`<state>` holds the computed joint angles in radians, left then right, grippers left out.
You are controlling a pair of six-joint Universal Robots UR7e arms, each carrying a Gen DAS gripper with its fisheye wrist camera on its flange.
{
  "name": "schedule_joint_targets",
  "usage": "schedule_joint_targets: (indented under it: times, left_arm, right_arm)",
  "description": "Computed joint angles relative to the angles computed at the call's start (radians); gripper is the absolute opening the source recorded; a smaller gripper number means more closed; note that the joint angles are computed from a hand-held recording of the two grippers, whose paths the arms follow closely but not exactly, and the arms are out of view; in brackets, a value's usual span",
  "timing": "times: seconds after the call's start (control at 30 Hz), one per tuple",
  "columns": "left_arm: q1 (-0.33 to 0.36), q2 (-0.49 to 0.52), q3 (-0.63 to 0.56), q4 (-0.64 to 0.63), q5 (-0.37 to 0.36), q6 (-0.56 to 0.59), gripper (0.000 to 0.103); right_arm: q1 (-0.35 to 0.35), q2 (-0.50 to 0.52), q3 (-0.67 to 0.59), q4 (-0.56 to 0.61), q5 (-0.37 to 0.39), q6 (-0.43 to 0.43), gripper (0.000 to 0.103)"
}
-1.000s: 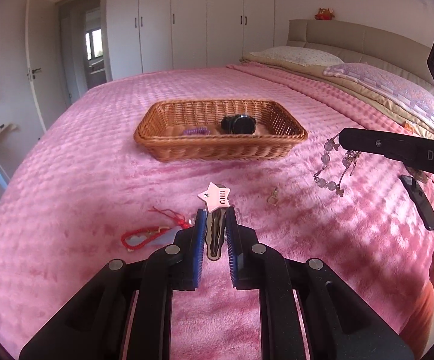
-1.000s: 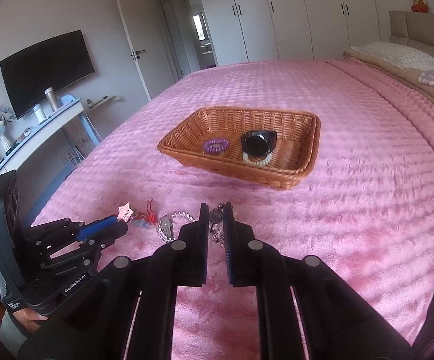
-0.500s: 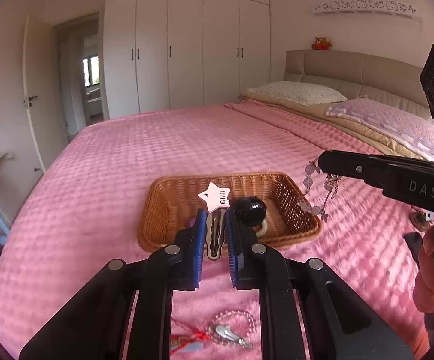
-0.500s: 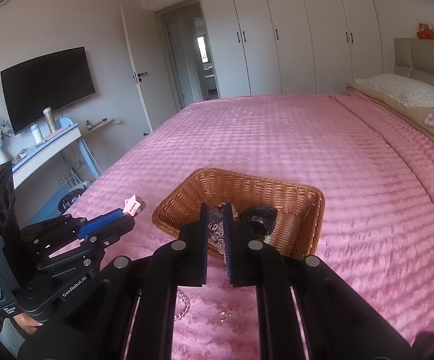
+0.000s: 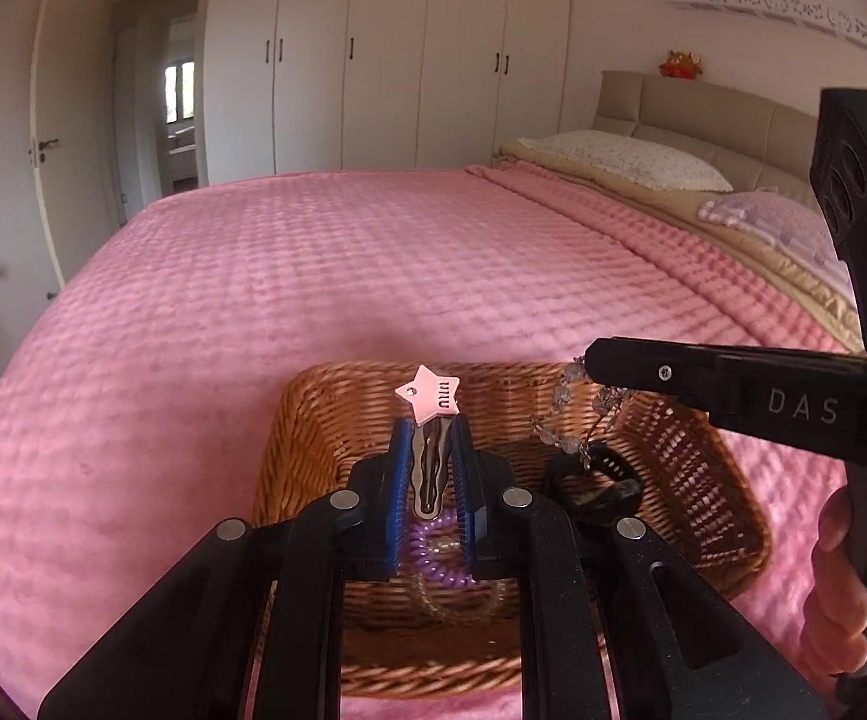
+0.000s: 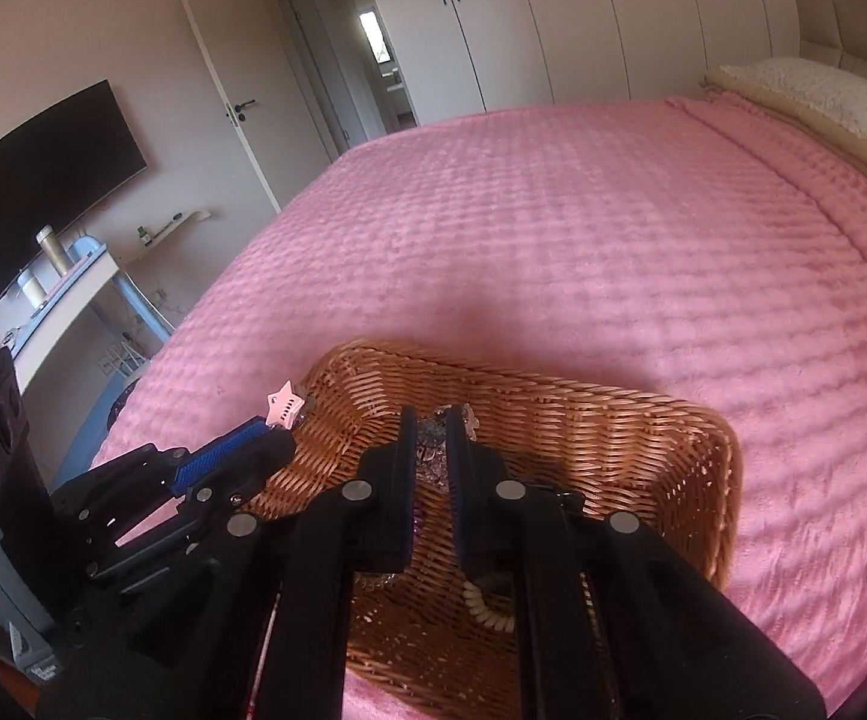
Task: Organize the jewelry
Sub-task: 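Carry the keys and charm chain into the basket and release both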
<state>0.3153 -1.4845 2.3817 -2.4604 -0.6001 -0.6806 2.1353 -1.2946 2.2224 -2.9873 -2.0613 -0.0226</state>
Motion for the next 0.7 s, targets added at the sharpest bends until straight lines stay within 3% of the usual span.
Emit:
schedule_joint_targets:
  times: [0.2,0.5,0.53,0.57,0.6,0.67,0.7]
  left_arm:
    - [0.087,0.036,0.006,-0.087,-0.046,0.059,0.012]
    - [0.124,0.038,0.015,-0.141,-0.111,0.082,0.013]
    - [0.125,0.03,0.017,-0.143,-0.122,0.078,0.017]
    - [0.127,0.02,0.019,-0.147,-0.139,0.078,0.033]
    - [0.124,0.01,0.028,-0.165,-0.145,0.086,0.039]
    - [0.101,-0.015,0.036,-0.155,-0.138,0.084,0.039]
    - [0.087,-0.033,0.038,-0.14,-0.136,0.074,0.041]
  right_arm:
    - [-0.033,0.071,-0.019,-0.006,-0.039,-0.004,0.008]
    - [-0.05,0.09,-0.032,0.05,-0.049,0.019,0.009]
    - [-0.051,0.086,-0.035,0.077,-0.043,0.027,0.013]
    - [-0.049,0.083,-0.036,0.094,-0.043,0.033,0.022]
    - [-0.045,0.078,-0.031,0.094,-0.046,0.034,0.028]
    - [-0.031,0.062,-0.013,0.075,-0.055,0.031,0.045]
    - [-0.025,0.047,-0.004,0.078,-0.05,0.033,0.045]
